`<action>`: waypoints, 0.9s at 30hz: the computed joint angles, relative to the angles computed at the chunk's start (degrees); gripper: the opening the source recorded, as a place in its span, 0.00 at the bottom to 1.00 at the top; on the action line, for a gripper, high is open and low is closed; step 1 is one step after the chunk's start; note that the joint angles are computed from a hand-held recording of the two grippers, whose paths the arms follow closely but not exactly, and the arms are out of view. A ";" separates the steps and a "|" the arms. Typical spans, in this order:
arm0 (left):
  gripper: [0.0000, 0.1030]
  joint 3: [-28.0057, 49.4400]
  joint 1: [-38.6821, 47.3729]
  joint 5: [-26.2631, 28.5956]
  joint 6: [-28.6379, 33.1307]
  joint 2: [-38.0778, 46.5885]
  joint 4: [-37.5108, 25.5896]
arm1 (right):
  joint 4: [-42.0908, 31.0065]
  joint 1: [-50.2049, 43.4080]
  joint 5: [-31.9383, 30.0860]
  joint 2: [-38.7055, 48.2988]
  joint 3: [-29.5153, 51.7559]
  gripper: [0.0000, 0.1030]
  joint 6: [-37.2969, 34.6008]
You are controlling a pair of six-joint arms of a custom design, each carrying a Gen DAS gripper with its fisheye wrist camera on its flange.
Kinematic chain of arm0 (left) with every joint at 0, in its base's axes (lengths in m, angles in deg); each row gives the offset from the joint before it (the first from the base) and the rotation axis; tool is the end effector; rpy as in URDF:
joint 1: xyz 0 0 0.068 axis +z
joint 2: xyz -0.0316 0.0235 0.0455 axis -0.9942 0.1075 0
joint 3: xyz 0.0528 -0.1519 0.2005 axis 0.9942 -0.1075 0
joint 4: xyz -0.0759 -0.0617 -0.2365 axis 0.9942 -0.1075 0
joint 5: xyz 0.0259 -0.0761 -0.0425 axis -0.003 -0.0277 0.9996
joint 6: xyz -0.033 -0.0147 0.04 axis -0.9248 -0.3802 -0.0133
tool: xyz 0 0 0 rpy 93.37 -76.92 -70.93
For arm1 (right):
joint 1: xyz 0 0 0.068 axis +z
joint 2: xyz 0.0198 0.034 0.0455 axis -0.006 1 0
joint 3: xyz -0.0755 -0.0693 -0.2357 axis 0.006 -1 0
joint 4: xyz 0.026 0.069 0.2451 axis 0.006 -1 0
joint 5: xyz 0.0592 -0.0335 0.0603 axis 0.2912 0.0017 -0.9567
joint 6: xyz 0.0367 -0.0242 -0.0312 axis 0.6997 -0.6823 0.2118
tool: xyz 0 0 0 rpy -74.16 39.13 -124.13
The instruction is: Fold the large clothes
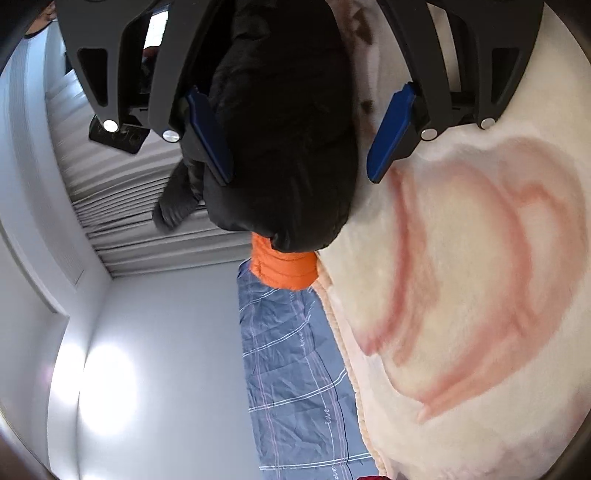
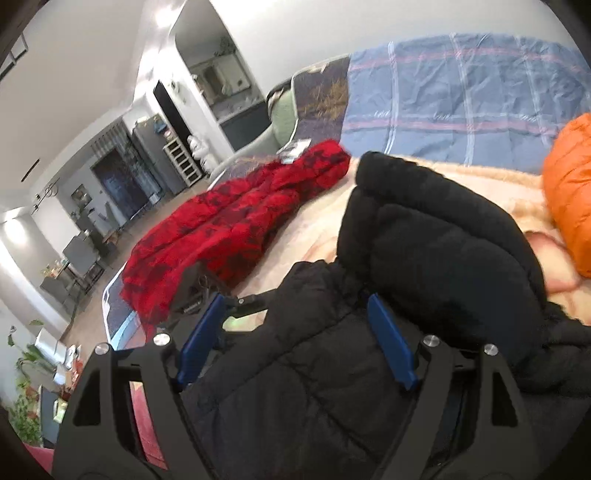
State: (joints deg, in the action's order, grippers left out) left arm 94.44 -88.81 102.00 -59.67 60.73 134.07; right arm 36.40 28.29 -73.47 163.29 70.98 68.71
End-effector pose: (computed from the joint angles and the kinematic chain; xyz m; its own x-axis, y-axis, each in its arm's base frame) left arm 0.2934 -0.0488 0.0843 -0.7241 -0.6597 -0.2012 0.0509 0.2398 -0.9695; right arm 0.2988 0.1835 0.2589 -0.6418 -0.2282 -0.7322 -0.6825 0.6053 0.4096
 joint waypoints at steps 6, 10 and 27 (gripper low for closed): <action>0.73 -0.24 4.23 5.77 -1.86 2.48 5.12 | -6.15 6.37 -5.03 8.11 4.80 0.79 -5.02; 0.76 -1.13 6.60 8.33 -1.92 3.56 7.98 | -0.86 7.56 5.68 -6.45 -8.88 0.78 -6.95; 0.29 11.42 -4.36 -2.33 34.53 -13.95 -47.87 | -0.24 3.93 40.69 -27.93 -33.52 0.51 2.34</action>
